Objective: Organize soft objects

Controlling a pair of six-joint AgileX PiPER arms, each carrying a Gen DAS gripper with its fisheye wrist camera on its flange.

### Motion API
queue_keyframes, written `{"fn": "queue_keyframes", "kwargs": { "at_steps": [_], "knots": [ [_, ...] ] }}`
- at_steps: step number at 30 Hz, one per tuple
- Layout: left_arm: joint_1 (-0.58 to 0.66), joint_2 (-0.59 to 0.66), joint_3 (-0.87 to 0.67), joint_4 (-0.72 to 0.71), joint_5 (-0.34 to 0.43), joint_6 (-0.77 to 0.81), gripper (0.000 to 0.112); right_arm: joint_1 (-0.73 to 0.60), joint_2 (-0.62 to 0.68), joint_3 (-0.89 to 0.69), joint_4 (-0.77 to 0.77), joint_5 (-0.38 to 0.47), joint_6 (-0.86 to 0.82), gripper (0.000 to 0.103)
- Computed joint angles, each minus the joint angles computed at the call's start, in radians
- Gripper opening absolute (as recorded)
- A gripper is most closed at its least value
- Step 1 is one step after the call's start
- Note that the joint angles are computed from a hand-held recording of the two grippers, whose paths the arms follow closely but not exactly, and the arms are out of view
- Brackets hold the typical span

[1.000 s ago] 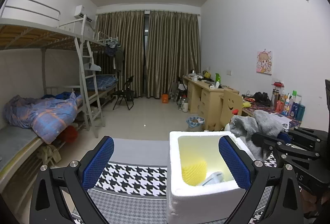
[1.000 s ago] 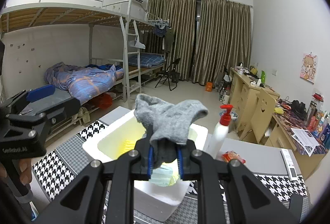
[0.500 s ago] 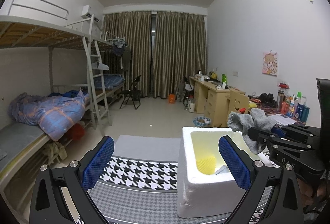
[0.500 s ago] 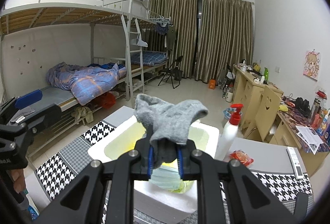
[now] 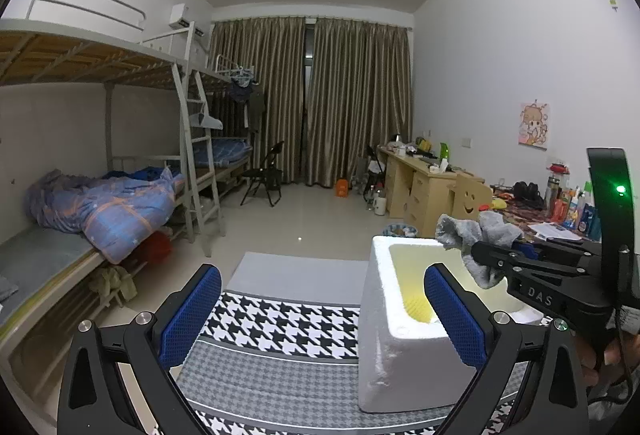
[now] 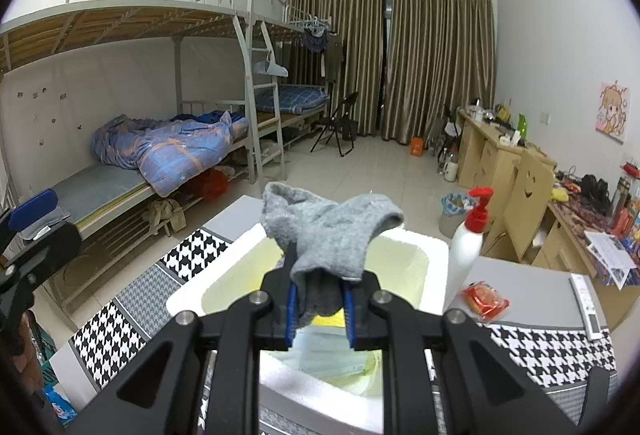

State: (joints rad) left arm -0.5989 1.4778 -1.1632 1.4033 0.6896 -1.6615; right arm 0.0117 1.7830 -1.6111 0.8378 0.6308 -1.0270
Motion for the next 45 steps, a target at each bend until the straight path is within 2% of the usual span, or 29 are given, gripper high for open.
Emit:
{"fn": "queue_keyframes", "kwargs": {
  "at_steps": [6,9,11,14,17,23,25,26,29,33,45],
  "knots": [
    [0.013,-0.017,0.021,-0.002,0.0,-0.011,0.102,0.01,0.026,-0.029,-0.044,0.013,0.053,0.024],
    [0.02,-0.021,0.03,-0.003,-0.005,-0.015,0.102,0.013,0.029,-0.036,-0.052,0.017,0.07,0.032],
    [0.023,-0.022,0.031,-0.003,-0.01,-0.015,0.102,0.009,0.03,-0.037,-0.039,0.025,0.062,0.051],
    [0.023,-0.023,0.032,-0.004,-0.009,-0.015,0.102,-0.001,0.021,-0.025,0.01,0.034,0.024,0.066],
    [0.019,-0.019,0.024,-0.009,-0.003,-0.011,0.102,-0.007,0.013,-0.01,0.046,0.04,-0.009,0.076],
    [0.024,-0.02,0.033,0.003,-0.007,-0.023,0.102,-0.016,-0.01,0.023,0.099,0.047,-0.073,0.082],
    [0.025,-0.022,0.035,0.006,-0.009,-0.026,0.102,-0.033,-0.034,0.061,0.189,0.061,-0.168,0.084],
    [0.025,-0.024,0.039,0.01,-0.011,-0.03,0.102,-0.036,-0.044,0.073,0.207,0.063,-0.187,0.089],
    [0.019,-0.03,0.049,0.022,-0.006,-0.044,0.102,-0.039,-0.08,0.116,0.245,0.033,-0.232,0.094],
    [0.009,-0.031,0.049,0.02,-0.004,-0.044,0.102,-0.044,-0.109,0.145,0.252,0.024,-0.239,0.095],
    [-0.048,-0.044,0.054,0.031,0.037,-0.053,0.102,-0.105,-0.17,0.218,0.347,0.069,-0.333,0.095]
  ]
}}
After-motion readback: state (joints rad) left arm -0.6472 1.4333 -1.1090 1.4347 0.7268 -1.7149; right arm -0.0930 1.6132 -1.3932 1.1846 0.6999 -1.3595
